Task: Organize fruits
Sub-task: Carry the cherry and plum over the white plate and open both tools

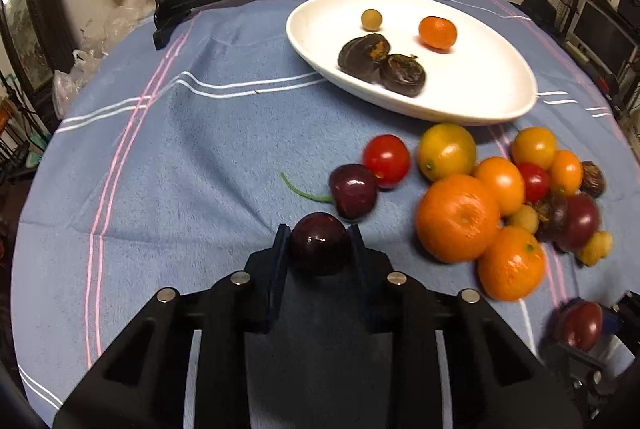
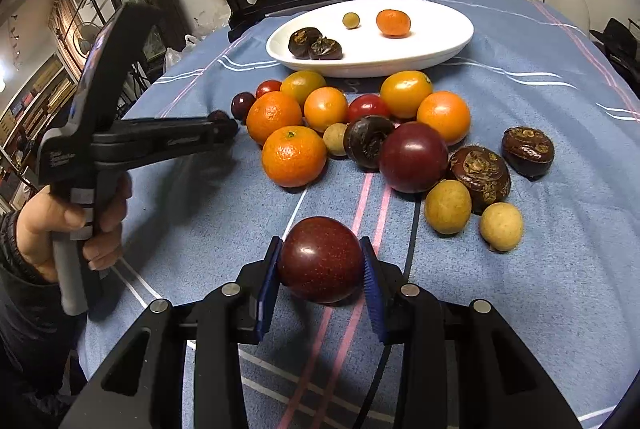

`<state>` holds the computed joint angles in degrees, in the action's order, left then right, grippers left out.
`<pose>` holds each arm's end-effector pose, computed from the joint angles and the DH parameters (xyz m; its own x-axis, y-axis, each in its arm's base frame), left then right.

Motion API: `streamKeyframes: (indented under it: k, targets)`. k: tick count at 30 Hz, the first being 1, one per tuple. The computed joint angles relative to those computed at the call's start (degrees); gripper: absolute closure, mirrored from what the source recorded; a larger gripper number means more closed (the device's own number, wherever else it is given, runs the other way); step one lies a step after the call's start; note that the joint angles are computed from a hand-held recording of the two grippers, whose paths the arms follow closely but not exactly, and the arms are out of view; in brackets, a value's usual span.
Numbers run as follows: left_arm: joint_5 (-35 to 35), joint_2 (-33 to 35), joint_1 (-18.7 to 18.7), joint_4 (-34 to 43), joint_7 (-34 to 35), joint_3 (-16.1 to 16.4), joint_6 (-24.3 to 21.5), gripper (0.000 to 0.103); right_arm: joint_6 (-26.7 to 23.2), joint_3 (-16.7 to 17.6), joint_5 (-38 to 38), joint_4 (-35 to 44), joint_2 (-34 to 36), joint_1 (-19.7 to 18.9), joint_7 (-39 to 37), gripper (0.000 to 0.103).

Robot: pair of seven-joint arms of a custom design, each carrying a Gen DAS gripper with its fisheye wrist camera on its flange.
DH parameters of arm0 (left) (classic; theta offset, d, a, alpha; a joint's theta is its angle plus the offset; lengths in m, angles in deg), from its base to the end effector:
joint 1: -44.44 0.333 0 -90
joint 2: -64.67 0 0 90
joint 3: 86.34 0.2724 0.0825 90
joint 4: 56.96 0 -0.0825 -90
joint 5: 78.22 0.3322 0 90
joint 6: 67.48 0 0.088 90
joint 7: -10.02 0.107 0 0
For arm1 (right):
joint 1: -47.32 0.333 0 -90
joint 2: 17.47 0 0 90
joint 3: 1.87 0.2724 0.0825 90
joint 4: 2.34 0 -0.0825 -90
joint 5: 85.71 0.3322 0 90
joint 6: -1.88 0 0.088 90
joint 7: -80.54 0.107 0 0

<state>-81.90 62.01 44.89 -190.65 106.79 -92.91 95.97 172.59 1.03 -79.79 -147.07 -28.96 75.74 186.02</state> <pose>0.5036 -0.0509 0.4097 -0.1635 -0.9863 -0.0202 -0.8310 0.1487 -0.5360 0.3963 0.2332 0.4172 0.2460 -0.9430 -0.2243 -0.8206 -0.0795 -0.5660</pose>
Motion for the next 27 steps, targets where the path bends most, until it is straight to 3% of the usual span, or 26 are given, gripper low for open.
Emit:
streamKeyframes:
  k: [3,12,14,18,20,27]
  targets:
    - [-3.0,-2.8,-0.5,-2.5,3.2,0.2,1.1,0.075,0.8,0.6,-1.5,-0.9,-1.2,-0.9,1.5,0.065]
    - [-22.6,-11.9,-6.5,-4.5,21.0,3.6,-1.1,0.075,3.5,0.2,-7.7,1.2,-3.5,-3.0,3.9,0.065]
    - [-23.7,-11.3,-6.6,-2.2,21.8,3.1,-1.9,0.075,3.4,2.7,-12.2,3.9,-2.2,-6.7,6.6,0.065]
    - [-20.2,-5.9,-5.1,5.7,17.9,0.5,-2.9,0.075,2.9,1.8,-14.2,11.0,2.7,-7.4,6.7,0.065]
    - [-14.1,-1.3,-3.6,11.2,11.3,-1.1,-3.2,0.075,2.3,1.8,-15.2,15.8,6.7,-8.2,7.1,0.065]
    - [-5.3,13.2,-4.5,27.7,0.9,-0.7,-8.8,0.075,-5.8,2.1,-16.9,30.4,19.5,-10.0,4.9,0.065]
